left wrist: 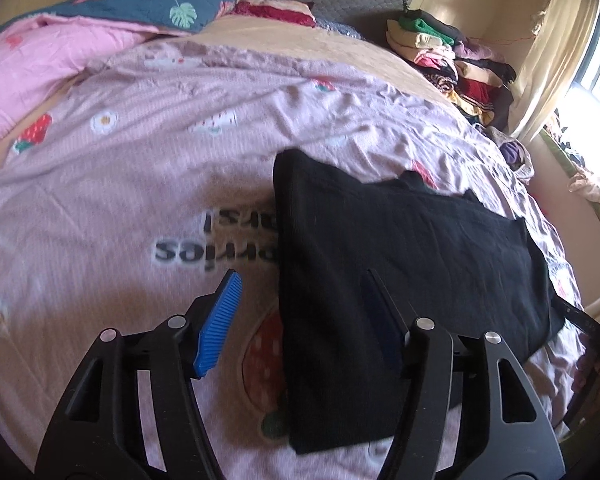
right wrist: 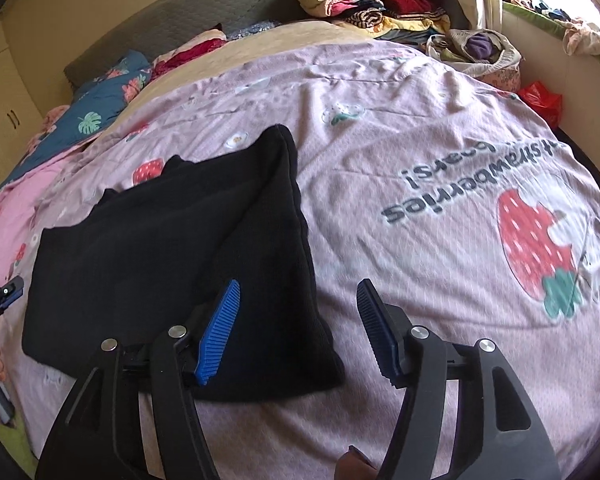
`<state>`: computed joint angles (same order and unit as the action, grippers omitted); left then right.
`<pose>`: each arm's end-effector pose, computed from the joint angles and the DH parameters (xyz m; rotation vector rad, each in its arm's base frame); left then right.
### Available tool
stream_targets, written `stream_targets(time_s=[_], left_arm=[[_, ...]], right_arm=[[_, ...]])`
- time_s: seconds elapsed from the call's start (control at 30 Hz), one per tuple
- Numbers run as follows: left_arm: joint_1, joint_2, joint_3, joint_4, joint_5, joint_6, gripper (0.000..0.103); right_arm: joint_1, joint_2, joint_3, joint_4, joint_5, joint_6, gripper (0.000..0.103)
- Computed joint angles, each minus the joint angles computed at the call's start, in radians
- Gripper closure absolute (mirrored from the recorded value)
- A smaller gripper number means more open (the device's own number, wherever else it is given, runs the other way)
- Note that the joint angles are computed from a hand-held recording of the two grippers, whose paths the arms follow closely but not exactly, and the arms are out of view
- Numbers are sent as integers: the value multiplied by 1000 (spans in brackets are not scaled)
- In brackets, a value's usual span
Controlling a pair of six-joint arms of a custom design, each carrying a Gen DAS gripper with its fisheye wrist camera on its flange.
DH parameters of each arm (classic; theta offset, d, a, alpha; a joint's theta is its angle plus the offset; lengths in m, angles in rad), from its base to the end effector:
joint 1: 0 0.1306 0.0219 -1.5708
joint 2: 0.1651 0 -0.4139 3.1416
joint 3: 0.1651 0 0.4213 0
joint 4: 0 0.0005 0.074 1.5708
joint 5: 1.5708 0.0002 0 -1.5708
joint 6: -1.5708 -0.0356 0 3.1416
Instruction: Fold small clothes
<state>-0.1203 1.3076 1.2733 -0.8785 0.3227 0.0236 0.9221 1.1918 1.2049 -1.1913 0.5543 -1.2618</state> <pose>0.4634 -0.0679 0.4427 0.2566 2.4612 -0.4618 0.2540 0.3032 0.4442 0.5561 2.4146 0.1123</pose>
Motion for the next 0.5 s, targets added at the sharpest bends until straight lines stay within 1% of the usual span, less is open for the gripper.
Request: stream_targets(time_s=[0.1,0.17,0.23,0.27,0.33,0.37,0.4,0.43,0.47,0.5], left_arm=[[14,-6,-17,-34,49,0,48],[21,-9,-29,-58,84,1,48],[25,-19,-46,-66,98,-2,48],[26,-25,-56,-70,106,-6,48],[25,-33,-67,-73,111,-16,50],[24,-36,-72,-75,113,-18,58],[25,-36,-73,-79,120,-17,73],[30,-33,-71,-91,153,-10,82],[31,-33,-70,-94,164,-5,88],[30,-33,-68,-96,158,-7,92]], right_arm=[[7,-11,-11,-1,-6,-24,44],[9,-21,-22,14,-10,-31,48],[11,-27,-27,22,-12,-37,64],[14,-31,-31,28,-12,-40,67],[17,-35,-34,35,-10,-38,87],[23,-35,-31,26,-1,-43,89],[29,-38,-32,26,7,-45,93],[32,-40,-33,30,11,-45,94],[39,-43,-32,27,22,-52,95],[41,-46,-32,29,26,-54,95]])
